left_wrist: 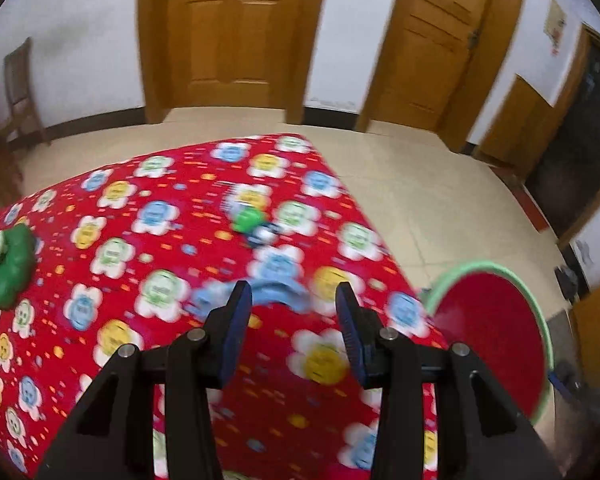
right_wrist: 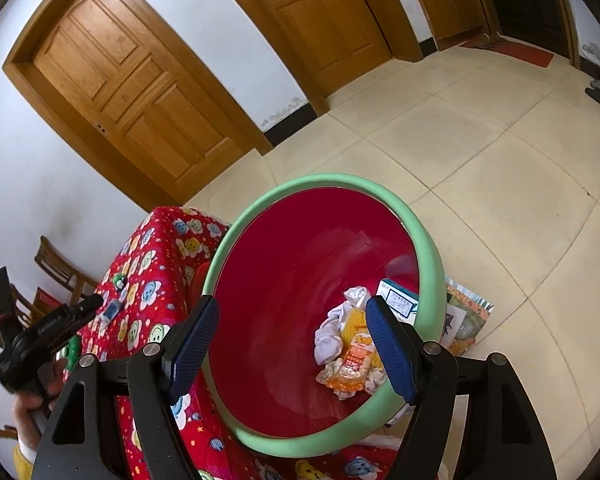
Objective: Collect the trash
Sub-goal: 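Move both tools back over the table toward the blue plastic piece, then grasp the blue plastic piece with the left tool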
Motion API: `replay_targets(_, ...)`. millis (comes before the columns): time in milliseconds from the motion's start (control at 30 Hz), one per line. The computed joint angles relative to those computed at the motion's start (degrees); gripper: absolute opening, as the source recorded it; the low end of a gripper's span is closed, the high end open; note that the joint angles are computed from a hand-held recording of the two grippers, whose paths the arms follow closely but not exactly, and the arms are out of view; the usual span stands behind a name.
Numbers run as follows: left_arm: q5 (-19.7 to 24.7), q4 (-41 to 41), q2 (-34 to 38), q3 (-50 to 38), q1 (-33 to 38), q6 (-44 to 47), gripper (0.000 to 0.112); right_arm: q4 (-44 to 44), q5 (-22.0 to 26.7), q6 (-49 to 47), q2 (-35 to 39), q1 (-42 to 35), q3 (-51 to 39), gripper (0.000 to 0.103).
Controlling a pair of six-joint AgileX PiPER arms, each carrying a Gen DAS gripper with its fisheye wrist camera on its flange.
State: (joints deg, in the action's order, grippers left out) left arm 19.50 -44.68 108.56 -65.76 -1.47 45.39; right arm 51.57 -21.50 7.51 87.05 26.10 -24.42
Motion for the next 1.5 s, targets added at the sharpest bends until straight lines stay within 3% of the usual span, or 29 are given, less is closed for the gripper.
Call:
replay_targets(400, 3.9, 24.4, 11.2, -13.7, 3.4, -27.2, 0.043, 1.5, 1.0, -2.1, 1.7, 0.0, -1.8, 0.077)
replay_targets(633, 1.8, 18.6, 7.6, -7.9, 4.3, -19.5, 0.043, 0.1, 0.9, -0.8, 1.7, -0.3, -1.6, 0.077)
replay_targets(1033, 7.8, -4.7, 1.2, 2.7, 6.6, 9.7, 0.043, -0.5, 0.6, -0.2, 1.3, 0.2, -1.2, 0.077)
replay_targets(1233, 11.2, -10.4, -2.5, 6.4, 8.9, 17.1, 0.043, -0.1, 0.3, -0.3, 1.0, 0.6, -1.1, 0.077)
replay_targets(1500, 13.1, -7.6, -0.7, 5.4, 9.8, 18.1, 0.043, -1.0, 0.6, 0.3, 0.7, 1.1, -1.1, 0.077)
